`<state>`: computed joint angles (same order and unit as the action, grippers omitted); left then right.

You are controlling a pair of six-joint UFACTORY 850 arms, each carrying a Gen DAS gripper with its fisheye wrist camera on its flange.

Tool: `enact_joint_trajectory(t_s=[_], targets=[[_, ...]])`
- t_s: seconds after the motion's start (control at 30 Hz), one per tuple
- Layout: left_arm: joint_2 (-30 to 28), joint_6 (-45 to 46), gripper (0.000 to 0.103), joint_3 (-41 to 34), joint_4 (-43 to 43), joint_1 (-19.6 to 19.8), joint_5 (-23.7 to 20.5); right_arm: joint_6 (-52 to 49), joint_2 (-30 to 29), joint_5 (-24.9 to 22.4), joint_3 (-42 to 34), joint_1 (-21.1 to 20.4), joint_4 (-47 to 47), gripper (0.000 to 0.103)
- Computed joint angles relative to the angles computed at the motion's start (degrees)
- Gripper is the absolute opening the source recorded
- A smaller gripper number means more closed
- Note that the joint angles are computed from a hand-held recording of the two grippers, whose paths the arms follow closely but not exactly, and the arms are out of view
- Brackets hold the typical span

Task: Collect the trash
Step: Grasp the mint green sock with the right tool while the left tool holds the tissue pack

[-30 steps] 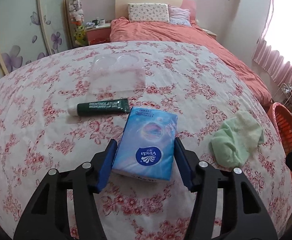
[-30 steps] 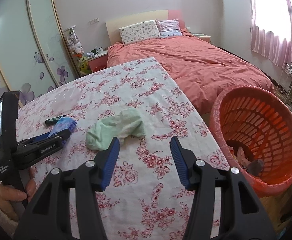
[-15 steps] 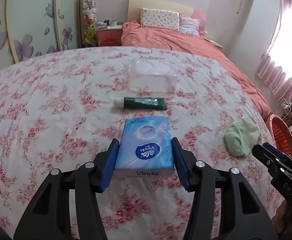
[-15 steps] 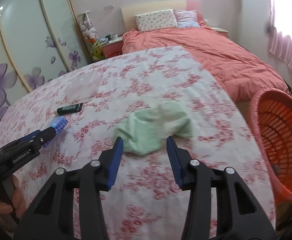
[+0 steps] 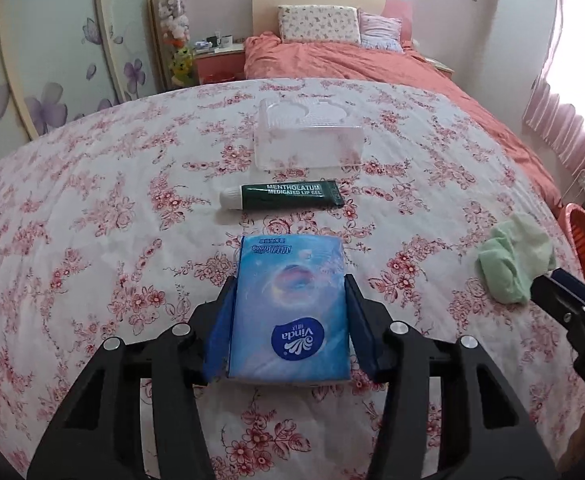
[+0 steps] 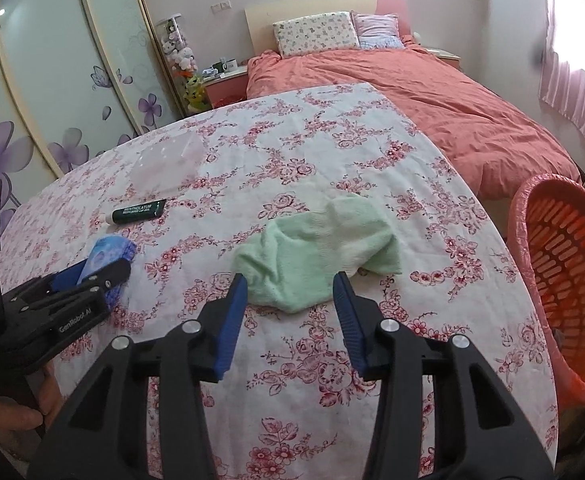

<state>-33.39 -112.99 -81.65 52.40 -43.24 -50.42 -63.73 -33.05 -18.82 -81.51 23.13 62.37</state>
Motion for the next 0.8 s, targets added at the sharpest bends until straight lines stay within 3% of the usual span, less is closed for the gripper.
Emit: enact_joint_trajectory(t_s=[0.3, 0.4, 0.5, 0.53, 0.8], targets=[[2.7, -3.9, 0.050, 2.7, 1.7, -0.6, -1.6, 1.2, -1.1, -1.4, -1.7, 0.8, -1.4, 0.042], [3.0, -4.1, 0.050, 2.6, 1.8, -0.9, -2.2, 5.8, -2.2, -1.6, -3.2, 1.5, -6.7, 0.041], [3.1, -4.1, 0.050, 2.2, 1.8, -1.2, -2.3, 10.5, -3.5, -1.9, -4.3, 1.9, -12.0, 0.015], [3.0, -4.1, 0.050, 2.0, 1.8, -1.3, -2.4, 8.3, -3.1, -1.5, -3.7, 1.7, -9.8, 0.005], [2.3, -3.7, 0.050, -0.4, 3.2, -2.7, -3.6, -13.5, 3.3, 1.2, 3.3, -1.1, 12.4, 0.004]])
